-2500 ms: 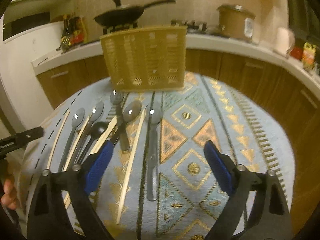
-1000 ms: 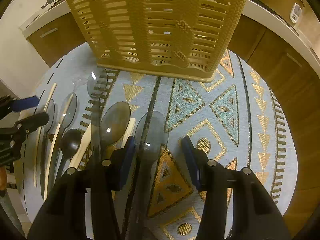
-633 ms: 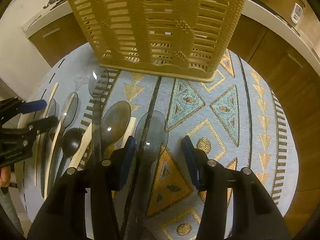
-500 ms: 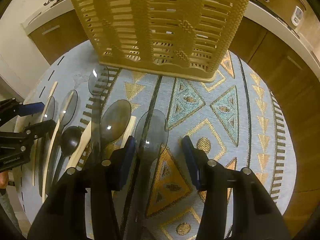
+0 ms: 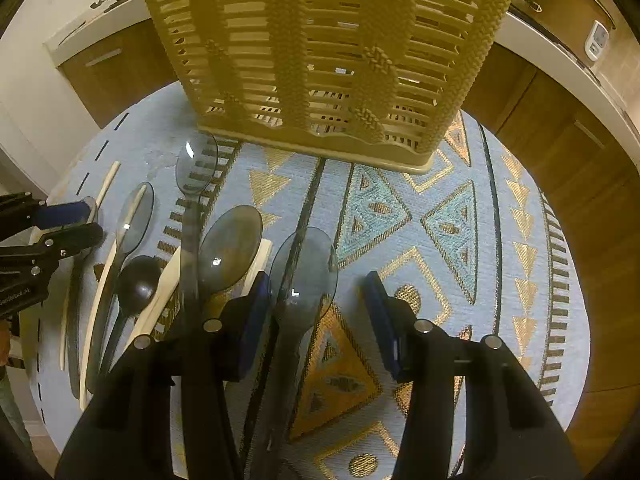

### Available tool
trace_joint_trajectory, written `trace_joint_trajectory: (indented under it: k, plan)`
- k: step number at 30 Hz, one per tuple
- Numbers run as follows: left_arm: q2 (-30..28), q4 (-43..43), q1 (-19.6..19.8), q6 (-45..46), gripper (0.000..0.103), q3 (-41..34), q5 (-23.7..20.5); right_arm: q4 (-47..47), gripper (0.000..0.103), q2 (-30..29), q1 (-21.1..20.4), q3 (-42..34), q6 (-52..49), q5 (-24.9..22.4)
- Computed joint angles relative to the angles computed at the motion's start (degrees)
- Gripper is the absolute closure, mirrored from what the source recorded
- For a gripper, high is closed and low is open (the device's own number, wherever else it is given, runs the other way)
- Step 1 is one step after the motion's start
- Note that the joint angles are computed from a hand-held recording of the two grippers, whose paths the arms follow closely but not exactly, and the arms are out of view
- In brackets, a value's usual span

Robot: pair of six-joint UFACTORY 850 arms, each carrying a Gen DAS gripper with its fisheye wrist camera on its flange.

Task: Organize utensils
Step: 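Lower the left tool onto a clear spoon while the right tool lowers onto another clear spoon, then close the left tool on its clear spoon while the right tool grips and lifts its spoon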

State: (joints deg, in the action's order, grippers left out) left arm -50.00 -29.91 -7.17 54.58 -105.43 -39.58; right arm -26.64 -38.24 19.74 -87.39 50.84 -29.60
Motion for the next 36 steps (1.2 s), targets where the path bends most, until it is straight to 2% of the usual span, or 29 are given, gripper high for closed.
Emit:
trace_joint_trajectory:
  k: [3, 5, 6, 7, 8, 13, 17, 20, 21, 24, 26, 30, 32, 36]
  plan:
    - [-0.12, -1.98, 0.85, 1.38, 0.085, -0.1, -1.65, -0.31, 0.058, 0.29, 0.07, 0.62, 0.5, 0.3]
    - [-0.02, -1.18, 0.87, 0.49, 0.085, -0.18, -2.35, 1.38, 0.058, 0.2, 0.02, 0.27, -0.53, -0.48]
    - [0.06, -0.24, 0.72, -0.43, 0.083, -0.16, -2.15, 2.16, 0.057, 0.01, -0.05, -0.11, -1.09, -0.93]
    - [-0.02, 1.8, 0.34, -2.46, 0.071, -0.38, -1.61, 2.55, 0.057, -0.3, -0.02, -0.68, -1.7, -1.65]
    - [0.07, 2.84, 0.08, -3.42, 0.067, -0.26, -0.85, 2.89, 0.057, -0.58, 0.0, -1.24, -2.35, -2.32]
    - [0.23, 3.39, -0.84, -4.58, 0.061, -0.58, -1.1, 6.46, 0.057, -1.24, -0.71, -2.89, -5.6, -3.59]
    - [1.46, 9.92, -2.96, -9.35, 0.061, 1.54, 2.74, 5.64, 0.058, -1.46, -0.82, -3.34, -5.73, -4.25]
    - [3.38, 16.55, -4.67, -14.45, 0.063, 5.13, 8.28, 4.96, 0.071, -1.14, -0.53, -2.73, -6.15, -3.17]
    - [3.57, 16.75, -4.86, -14.87, 0.069, 5.34, 8.21, 3.93, 0.072, -1.19, -0.2, -2.67, -5.27, -3.29]
    - [4.61, 16.53, -4.96, -15.09, 0.07, 6.79, 10.06, 0.11, 0.073, -1.03, 0.61, -2.27, -2.98, -3.19]
    - [5.63, 12.49, -4.34, -11.53, 0.071, 8.15, 11.1, -0.16, 0.073, 0.57, 0.45, -0.01, -2.3, 0.51]
    - [9.83, -4.51, -2.25, 3.44, 0.071, 13.22, 12.77, -1.92, 0.073, 3.94, -0.3, 4.43, 1.0, 6.99]
    - [10.98, -9.16, -2.11, 7.35, 0.071, 14.52, 13.58, -2.22, 0.073, 5.51, -0.82, 6.43, 2.25, 10.15]
    - [12.88, -18.98, -1.76, 16.33, 0.072, 16.19, 14.09, -11.75, 0.073, 8.46, -0.99, 9.96, 12.2, 14.95]
